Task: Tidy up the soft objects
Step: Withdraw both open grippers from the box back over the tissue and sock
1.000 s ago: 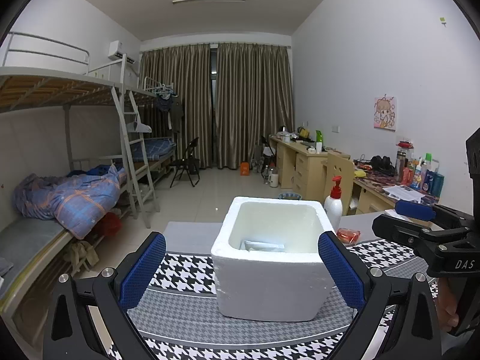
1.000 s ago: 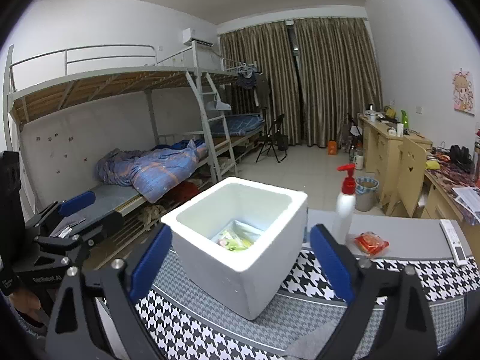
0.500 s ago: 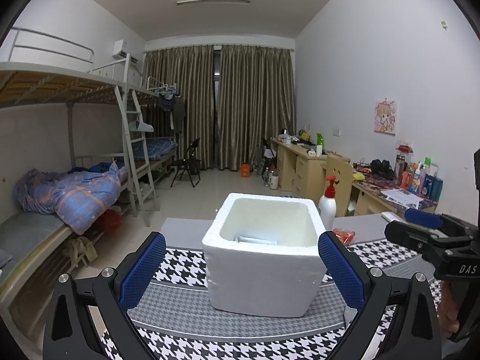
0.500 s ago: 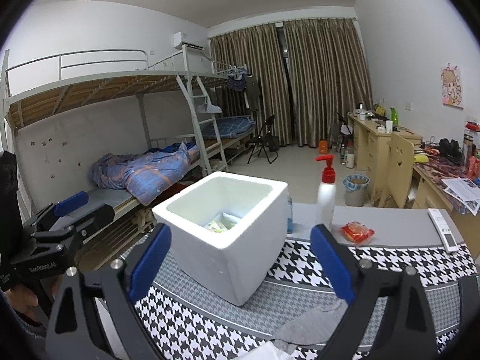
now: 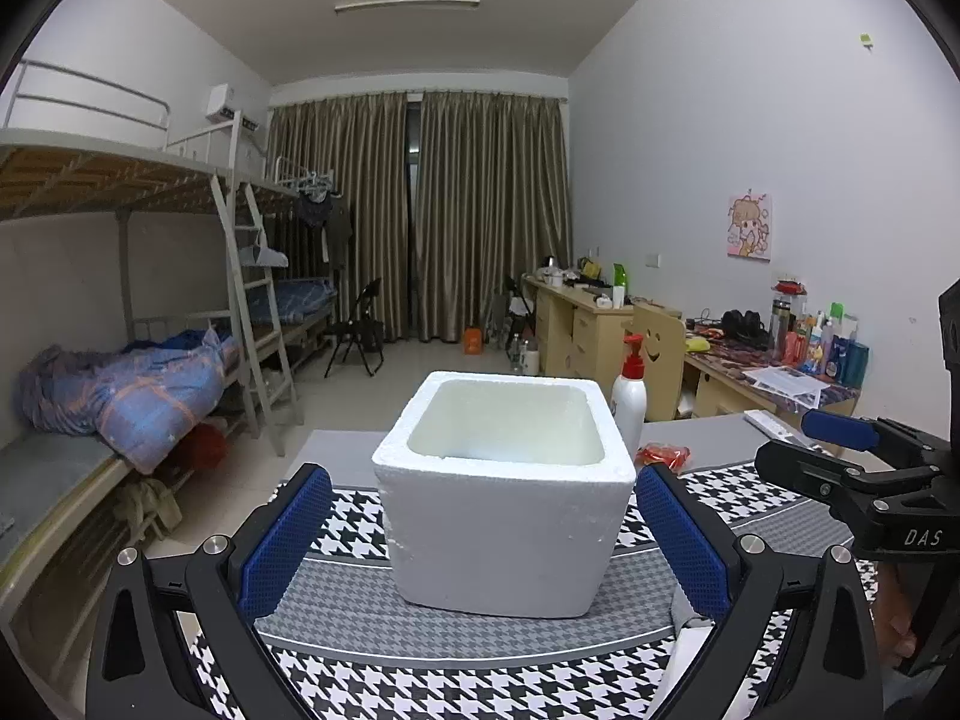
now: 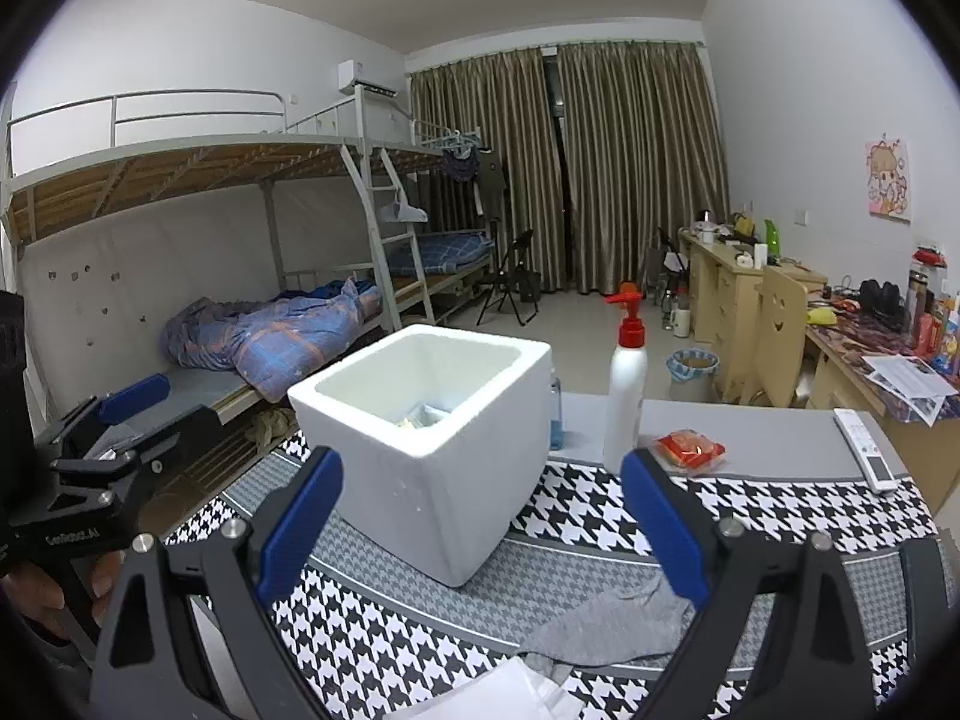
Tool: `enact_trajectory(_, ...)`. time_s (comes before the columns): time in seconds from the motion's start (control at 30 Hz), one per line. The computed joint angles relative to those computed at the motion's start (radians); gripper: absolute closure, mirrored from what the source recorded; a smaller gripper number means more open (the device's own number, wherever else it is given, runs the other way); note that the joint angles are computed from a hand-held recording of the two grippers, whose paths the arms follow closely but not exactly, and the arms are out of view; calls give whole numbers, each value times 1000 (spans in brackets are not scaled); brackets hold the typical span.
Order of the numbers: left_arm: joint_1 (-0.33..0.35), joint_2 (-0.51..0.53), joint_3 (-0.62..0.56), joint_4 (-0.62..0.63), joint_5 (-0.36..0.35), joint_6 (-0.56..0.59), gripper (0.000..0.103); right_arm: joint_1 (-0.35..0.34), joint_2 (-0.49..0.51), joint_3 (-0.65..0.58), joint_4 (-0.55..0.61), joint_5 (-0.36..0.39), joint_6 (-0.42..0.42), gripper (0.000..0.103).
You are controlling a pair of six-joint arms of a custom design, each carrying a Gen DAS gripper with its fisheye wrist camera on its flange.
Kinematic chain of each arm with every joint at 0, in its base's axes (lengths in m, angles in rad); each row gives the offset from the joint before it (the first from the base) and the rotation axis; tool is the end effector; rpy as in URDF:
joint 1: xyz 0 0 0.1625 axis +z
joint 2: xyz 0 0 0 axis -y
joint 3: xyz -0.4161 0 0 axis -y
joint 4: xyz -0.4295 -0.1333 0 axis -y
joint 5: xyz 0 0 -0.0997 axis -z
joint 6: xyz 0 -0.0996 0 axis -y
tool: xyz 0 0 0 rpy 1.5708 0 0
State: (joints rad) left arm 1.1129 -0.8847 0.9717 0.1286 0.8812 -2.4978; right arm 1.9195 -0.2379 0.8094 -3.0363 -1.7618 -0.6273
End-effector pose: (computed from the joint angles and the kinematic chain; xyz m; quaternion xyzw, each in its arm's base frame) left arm -0.1530 -0.7554 0.3333 0.2032 0.7357 -0.5630 0.3170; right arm 0.4165 -0.8108 0.0447 0.3845 -0.8122 0.4142 0.1449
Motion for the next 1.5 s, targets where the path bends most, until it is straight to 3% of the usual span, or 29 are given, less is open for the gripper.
enact_trajectory(0.8, 30, 1, 93, -46, 42, -10, 1, -27, -44, 137, -86, -40, -12, 7)
enact_trajectory(1.5, 37, 91, 4, 126, 90, -55, 1, -53, -67, 184, -131, -110, 16, 7)
